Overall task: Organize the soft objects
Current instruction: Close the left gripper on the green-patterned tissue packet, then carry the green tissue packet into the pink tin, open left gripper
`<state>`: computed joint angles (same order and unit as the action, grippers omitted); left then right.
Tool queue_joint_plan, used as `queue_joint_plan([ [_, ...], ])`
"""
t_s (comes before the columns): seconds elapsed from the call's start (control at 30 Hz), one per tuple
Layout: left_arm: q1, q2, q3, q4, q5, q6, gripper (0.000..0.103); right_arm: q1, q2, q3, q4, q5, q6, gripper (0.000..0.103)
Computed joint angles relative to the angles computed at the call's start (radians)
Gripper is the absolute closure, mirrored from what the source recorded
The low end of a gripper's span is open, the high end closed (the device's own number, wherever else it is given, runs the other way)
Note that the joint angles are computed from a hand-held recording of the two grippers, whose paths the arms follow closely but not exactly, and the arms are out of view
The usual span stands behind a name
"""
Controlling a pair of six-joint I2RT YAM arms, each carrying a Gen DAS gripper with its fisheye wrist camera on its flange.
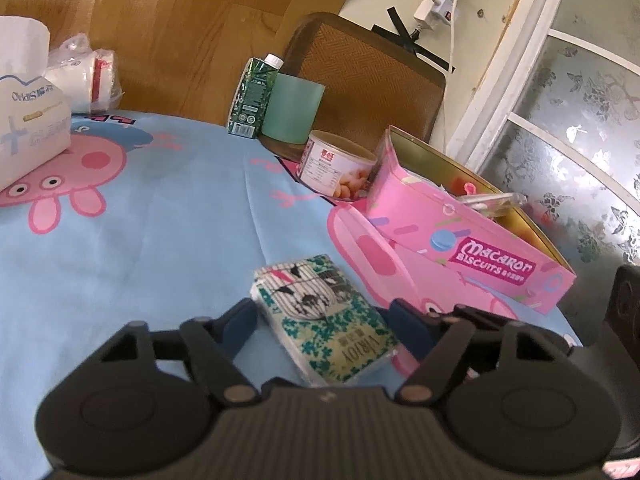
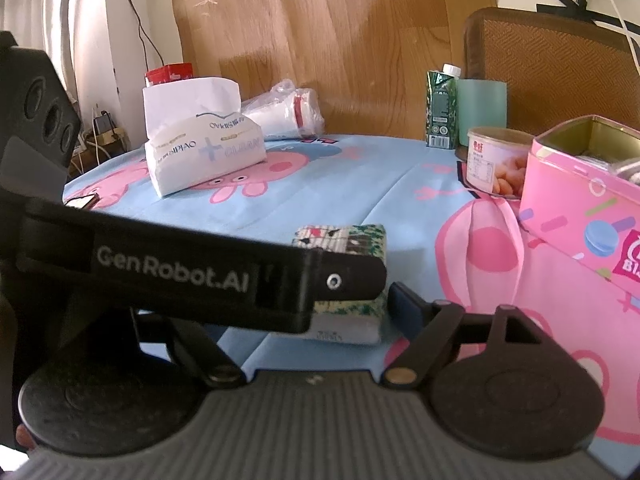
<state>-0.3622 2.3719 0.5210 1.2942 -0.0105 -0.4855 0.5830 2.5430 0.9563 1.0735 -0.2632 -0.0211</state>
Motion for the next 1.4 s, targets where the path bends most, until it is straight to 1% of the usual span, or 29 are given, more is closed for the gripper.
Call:
queue_joint_plan([
  [0.07, 0.0, 0.001, 0.001, 0.001, 0.004, 0.003, 0.037, -0.002, 0.0, -0.001, 0.004, -0.004, 0.005, 0.02],
  [0.13, -0.001, 0.001, 0.0, 0.002, 0.002, 0.004, 0.037, -0.004, 0.003, -0.002, 0.012, -0.004, 0.006, 0.025],
  [0.2, 0.0, 0.003, -0.002, 0.007, 0.003, 0.0, 0.037, 0.001, 0.007, -0.008, 0.031, 0.017, 0.009, 0.036],
  [0.27, 0.005, 0.007, -0.006, 0.017, 0.006, -0.008, 0.037, 0.002, 0.012, -0.015, 0.054, 0.026, 0.015, 0.042],
  [0.3, 0.011, 0.011, -0.008, 0.027, 0.016, -0.013, 0.037, 0.001, 0.015, -0.02, 0.07, 0.024, 0.016, 0.043],
  [0.43, 0.025, 0.022, -0.01, 0.049, 0.039, -0.028, 0.037, 0.005, 0.019, -0.03, 0.099, 0.03, 0.003, 0.043],
  [0.57, 0.011, 0.014, -0.005, 0.029, 0.014, -0.02, 0.037, -0.003, 0.017, -0.021, 0.079, 0.017, 0.013, 0.04],
  [0.67, 0.005, 0.008, -0.003, 0.016, 0.003, -0.011, 0.037, -0.002, 0.011, -0.023, 0.07, 0.022, 0.024, 0.036],
  [0.7, 0.005, 0.008, -0.003, 0.016, 0.003, -0.011, 0.037, -0.001, 0.009, -0.024, 0.067, 0.027, 0.026, 0.032],
  [0.73, 0.005, 0.007, -0.003, 0.015, 0.003, -0.011, 0.036, 0.001, 0.006, -0.028, 0.065, 0.035, 0.026, 0.031],
  [0.8, 0.009, 0.007, -0.005, 0.015, 0.008, -0.01, 0.034, 0.003, 0.0, -0.041, 0.064, 0.045, 0.017, 0.03],
  [0.87, 0.009, 0.006, -0.004, 0.014, 0.012, -0.007, 0.031, 0.002, 0.0, -0.051, 0.075, 0.047, 0.012, 0.032],
  [0.9, 0.006, 0.004, -0.003, 0.01, 0.008, -0.005, 0.031, 0.002, 0.001, -0.05, 0.076, 0.045, 0.012, 0.04],
  [0.93, 0.003, 0.003, -0.002, 0.007, 0.002, -0.002, 0.031, 0.003, 0.001, -0.048, 0.07, 0.043, 0.009, 0.042],
  [1.0, 0.001, 0.002, -0.002, 0.006, -0.002, 0.0, 0.034, 0.007, 0.003, -0.049, 0.075, 0.046, -0.006, 0.045],
  [1.13, 0.006, 0.007, -0.008, 0.025, 0.005, -0.007, 0.035, 0.015, 0.009, -0.06, 0.114, 0.055, -0.029, 0.048],
  [1.27, 0.009, 0.003, -0.018, 0.045, 0.017, -0.016, 0.037, 0.01, 0.019, -0.074, 0.165, 0.054, -0.022, 0.049],
  [1.33, -0.009, -0.015, -0.021, 0.038, -0.004, -0.022, 0.038, 0.008, 0.026, -0.086, 0.208, 0.055, -0.017, 0.05],
  [1.4, -0.031, -0.046, -0.017, 0.004, -0.026, -0.016, 0.038, 0.007, 0.035, -0.103, 0.258, 0.06, -0.014, 0.05],
])
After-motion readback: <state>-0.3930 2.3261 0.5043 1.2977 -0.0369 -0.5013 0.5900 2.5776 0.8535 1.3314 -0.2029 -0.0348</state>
